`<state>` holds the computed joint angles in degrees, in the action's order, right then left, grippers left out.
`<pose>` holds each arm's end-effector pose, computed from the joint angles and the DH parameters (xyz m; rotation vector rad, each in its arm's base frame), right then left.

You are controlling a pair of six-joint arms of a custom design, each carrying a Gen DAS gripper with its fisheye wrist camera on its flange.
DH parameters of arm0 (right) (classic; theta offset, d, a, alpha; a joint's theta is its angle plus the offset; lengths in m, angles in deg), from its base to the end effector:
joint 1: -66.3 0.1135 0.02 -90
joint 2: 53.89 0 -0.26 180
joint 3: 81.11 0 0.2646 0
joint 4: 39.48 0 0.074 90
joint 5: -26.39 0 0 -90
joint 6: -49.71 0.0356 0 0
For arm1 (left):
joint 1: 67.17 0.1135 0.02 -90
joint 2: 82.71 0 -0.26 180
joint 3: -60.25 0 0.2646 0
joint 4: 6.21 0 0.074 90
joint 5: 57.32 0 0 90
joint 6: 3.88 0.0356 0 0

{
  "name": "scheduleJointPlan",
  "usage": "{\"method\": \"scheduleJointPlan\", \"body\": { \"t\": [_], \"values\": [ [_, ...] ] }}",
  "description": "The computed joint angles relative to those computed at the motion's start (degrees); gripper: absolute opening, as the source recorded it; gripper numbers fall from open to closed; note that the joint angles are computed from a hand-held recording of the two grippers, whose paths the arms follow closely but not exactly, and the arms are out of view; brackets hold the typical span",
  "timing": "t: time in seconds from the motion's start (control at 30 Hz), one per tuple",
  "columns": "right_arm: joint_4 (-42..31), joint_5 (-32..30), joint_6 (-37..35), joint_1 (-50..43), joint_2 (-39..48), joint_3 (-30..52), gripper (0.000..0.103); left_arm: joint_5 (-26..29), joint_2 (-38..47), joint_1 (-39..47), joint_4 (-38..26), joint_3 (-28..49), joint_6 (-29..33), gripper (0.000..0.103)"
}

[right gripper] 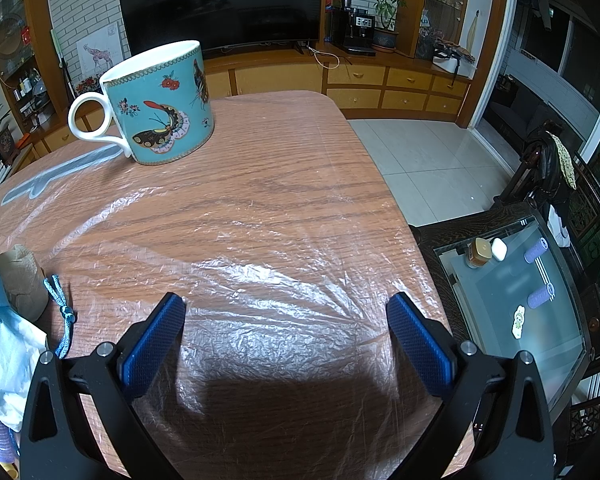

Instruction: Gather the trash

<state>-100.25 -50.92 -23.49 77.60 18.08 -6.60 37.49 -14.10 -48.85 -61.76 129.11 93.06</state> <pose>0.2576 0.0435 0.2800 0.2030 2.5438 -0.0989 0.2403 0.0764 0.2667 -0.2180 2.5229 0.0692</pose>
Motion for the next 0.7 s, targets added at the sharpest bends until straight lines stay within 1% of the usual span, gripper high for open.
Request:
{"method": "scheduleJointPlan", "body": {
  "t": [0.23, 0.3, 0.37, 0.4, 0.47, 0.5, 0.57, 0.63, 0.67, 0.7],
  "values": [
    [-0.34, -0.15, -0.22, -0.24, 0.41, 0.5, 0.099, -0.16, -0.49, -0.2, -0.25, -0.39, -0.06, 0.102],
    [-2.77, 0.1, 1.65, -0.19, 1.24, 2.3, 0.099, 0.83, -0.55, 0.17, -1.11, -0.1, 0.18, 0.102],
    [-3.65, 0.29, 2.7, 0.07, -0.46, 3.14, 0.099, 1.23, -2.64, 0.45, -1.58, -0.46, -0.67, 0.101],
    [-4.72, 1.02, 3.01, 0.43, -1.47, 3.84, 0.099, 2.62, -4.14, 0.83, -2.36, -0.39, -0.54, 0.101],
    [-7.48, 2.3, 3.88, 2.42, -4.66, 6.13, 0.099, 4.75, -7.66, 0.52, -4.44, -0.01, 0.44, 0.101],
    [-9.35, 2.94, 5.33, 4.09, -6.29, 7.36, 0.099, 4.26, -8.14, -1.02, -5.01, 0.83, 0.24, 0.101],
    [-12.43, 2.56, 7.29, 6.91, -9.66, 9.23, 0.099, 6.22, -13.11, -3.09, -7.71, 1.32, 2.06, 0.101],
    [-16.78, 4.29, 9.62, 11.73, -11.05, 12.15, 0.099, 8.06, -17.68, -5.21, -12.14, 2.53, 3.67, 0.101],
    [-19.68, 5.81, 11.68, 16.1, -11.95, 13.88, 0.099, 9.74, -19.43, -6.51, -14.53, 3.34, 4.56, 0.101],
    [-21.98, 6.8, 13.7, 19.7, -12.16, 15.41, 0.099, 10.27, -20.67, -8.23, -16.73, 4.22, 4.54, 0.102]
  ]
}}
